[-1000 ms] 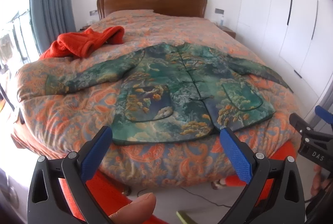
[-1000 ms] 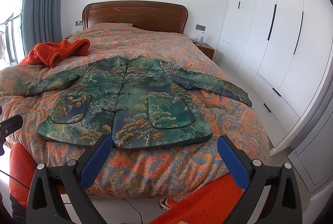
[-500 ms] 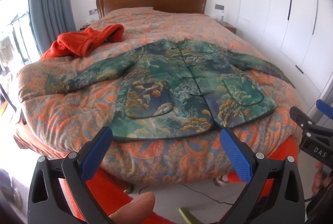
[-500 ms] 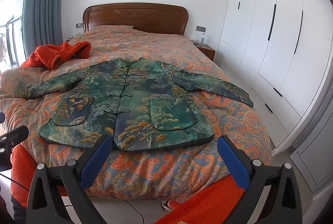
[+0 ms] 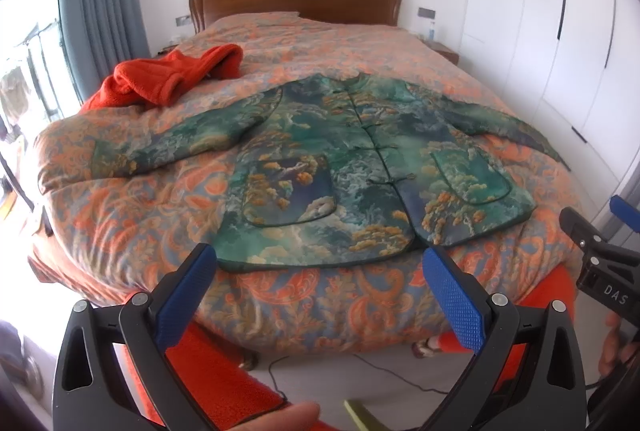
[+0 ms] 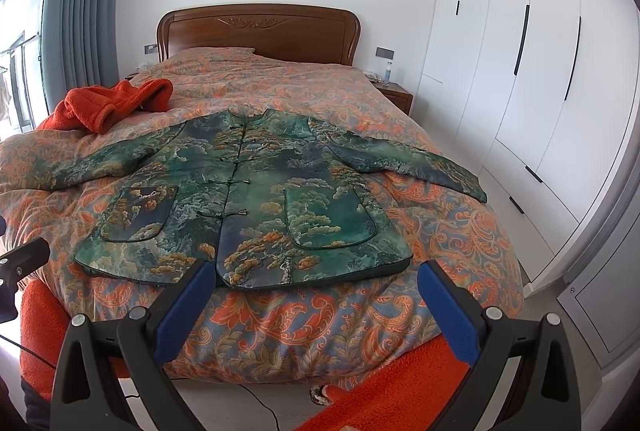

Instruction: Fold large clothes

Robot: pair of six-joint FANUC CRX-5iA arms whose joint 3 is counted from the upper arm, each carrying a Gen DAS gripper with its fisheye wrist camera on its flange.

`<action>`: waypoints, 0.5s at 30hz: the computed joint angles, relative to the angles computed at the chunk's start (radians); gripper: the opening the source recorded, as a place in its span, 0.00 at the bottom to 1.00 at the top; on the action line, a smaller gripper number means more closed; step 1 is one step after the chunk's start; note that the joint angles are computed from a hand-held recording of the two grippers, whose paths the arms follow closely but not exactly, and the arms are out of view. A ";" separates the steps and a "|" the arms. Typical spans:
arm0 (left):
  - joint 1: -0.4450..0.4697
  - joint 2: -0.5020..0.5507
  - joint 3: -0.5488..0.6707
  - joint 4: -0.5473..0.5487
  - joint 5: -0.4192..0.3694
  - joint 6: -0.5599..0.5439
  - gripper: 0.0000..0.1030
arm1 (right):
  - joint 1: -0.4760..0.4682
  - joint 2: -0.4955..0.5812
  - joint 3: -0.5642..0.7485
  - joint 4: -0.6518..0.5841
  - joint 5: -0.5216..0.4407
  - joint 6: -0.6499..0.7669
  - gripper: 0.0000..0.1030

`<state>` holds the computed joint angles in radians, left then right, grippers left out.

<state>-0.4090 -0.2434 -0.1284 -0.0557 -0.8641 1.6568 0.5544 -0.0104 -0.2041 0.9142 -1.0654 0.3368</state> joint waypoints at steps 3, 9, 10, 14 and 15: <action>0.004 0.001 -0.001 0.002 0.001 0.009 1.00 | -0.001 0.002 0.000 0.002 0.003 -0.004 1.00; 0.012 0.000 -0.004 0.010 0.004 0.010 1.00 | -0.001 0.005 0.005 -0.002 0.000 -0.001 1.00; 0.013 -0.001 -0.004 0.010 0.005 0.009 1.00 | 0.000 0.006 0.006 -0.003 -0.001 -0.001 1.00; 0.012 0.004 0.000 0.012 0.007 0.004 1.00 | -0.001 0.006 0.007 -0.003 -0.002 -0.001 1.00; 0.012 0.004 0.000 0.012 0.006 0.004 1.00 | -0.001 0.006 0.006 -0.003 -0.001 0.000 1.00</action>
